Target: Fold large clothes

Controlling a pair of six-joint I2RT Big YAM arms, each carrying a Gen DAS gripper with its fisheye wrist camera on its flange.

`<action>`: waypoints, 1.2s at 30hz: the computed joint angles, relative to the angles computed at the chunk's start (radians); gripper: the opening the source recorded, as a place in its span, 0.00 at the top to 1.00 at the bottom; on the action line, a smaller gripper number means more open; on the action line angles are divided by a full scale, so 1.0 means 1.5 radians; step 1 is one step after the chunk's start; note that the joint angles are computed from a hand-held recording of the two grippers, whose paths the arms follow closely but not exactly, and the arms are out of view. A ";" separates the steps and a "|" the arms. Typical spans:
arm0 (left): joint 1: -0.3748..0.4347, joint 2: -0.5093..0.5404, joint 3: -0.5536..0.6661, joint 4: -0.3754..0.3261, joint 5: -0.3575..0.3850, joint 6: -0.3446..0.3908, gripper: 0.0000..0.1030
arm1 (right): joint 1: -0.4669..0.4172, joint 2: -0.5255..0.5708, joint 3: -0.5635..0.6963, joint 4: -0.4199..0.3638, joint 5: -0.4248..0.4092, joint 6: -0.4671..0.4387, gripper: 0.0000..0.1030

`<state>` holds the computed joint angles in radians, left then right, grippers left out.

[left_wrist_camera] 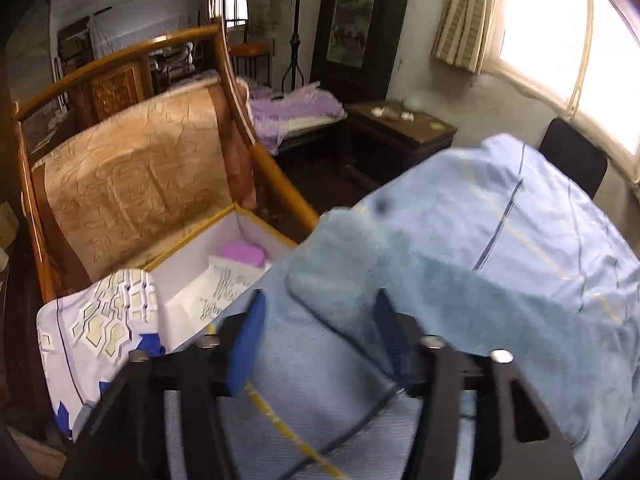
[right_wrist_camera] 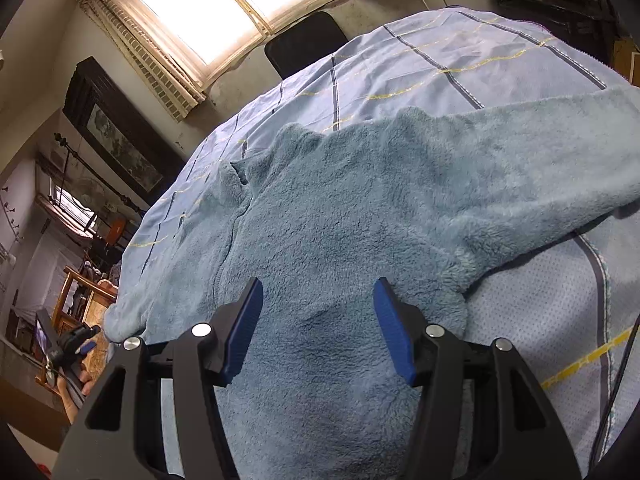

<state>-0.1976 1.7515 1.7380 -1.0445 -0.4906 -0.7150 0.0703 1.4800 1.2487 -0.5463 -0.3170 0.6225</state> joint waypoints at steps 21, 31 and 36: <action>-0.208 0.294 0.441 -0.158 0.189 0.227 0.21 | -0.047 0.092 0.100 -0.059 0.025 -0.011 0.51; -0.209 0.343 0.516 -0.209 0.181 0.200 0.07 | -0.139 -0.004 0.005 0.061 0.071 0.121 0.52; -0.220 0.329 0.518 -0.179 0.209 0.194 0.05 | -0.229 -0.076 -0.080 0.087 0.110 0.252 0.52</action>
<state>-0.5275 2.2455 2.5144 -1.3127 -0.1777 -0.4235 -0.2737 1.3656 1.1280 -0.4159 -0.1519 1.0012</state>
